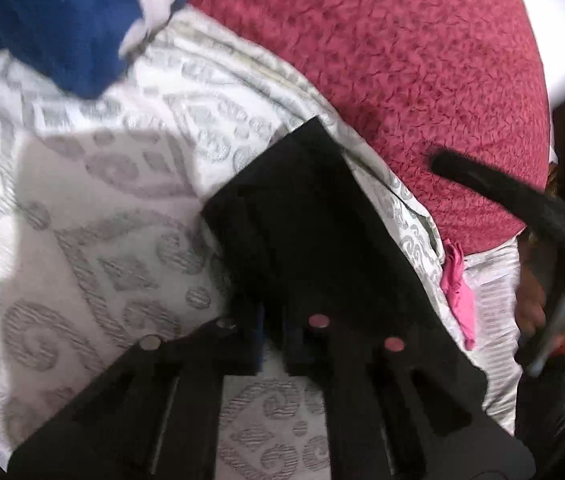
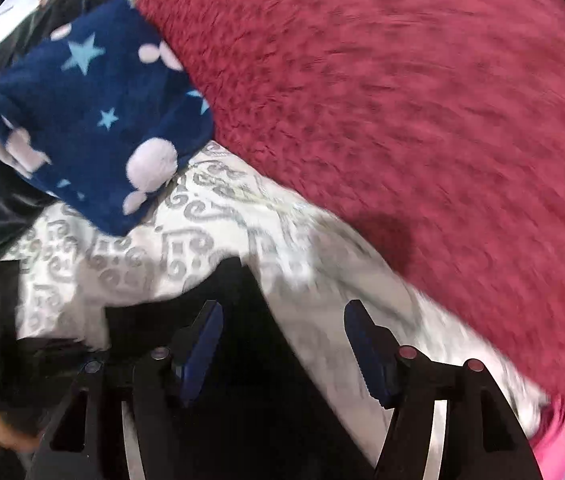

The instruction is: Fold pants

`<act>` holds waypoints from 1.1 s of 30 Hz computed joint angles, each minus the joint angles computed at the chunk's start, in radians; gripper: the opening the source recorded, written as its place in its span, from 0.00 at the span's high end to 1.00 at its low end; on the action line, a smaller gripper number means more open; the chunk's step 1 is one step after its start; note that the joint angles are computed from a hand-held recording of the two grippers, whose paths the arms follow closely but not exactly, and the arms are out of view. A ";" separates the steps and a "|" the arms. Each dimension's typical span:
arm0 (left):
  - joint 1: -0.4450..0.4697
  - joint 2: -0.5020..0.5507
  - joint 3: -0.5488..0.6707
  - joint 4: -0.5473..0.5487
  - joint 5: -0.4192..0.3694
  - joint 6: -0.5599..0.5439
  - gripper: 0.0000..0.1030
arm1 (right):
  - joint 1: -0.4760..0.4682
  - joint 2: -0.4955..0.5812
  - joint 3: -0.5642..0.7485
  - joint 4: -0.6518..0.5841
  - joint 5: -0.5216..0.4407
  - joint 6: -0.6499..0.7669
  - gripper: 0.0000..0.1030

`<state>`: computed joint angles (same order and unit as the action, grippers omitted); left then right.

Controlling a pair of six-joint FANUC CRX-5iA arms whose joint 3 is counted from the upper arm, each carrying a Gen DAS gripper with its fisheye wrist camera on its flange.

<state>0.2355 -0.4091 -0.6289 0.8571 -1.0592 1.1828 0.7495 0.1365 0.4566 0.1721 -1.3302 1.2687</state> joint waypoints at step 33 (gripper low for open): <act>-0.214 -0.013 0.255 -0.361 0.032 0.278 0.96 | 0.468 -0.956 -0.823 0.176 -0.346 -0.979 0.26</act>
<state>0.0216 -0.4216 -0.3740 0.4965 -1.0268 1.4609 1.2180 -0.8198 -0.3661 0.3477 -1.6760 0.2895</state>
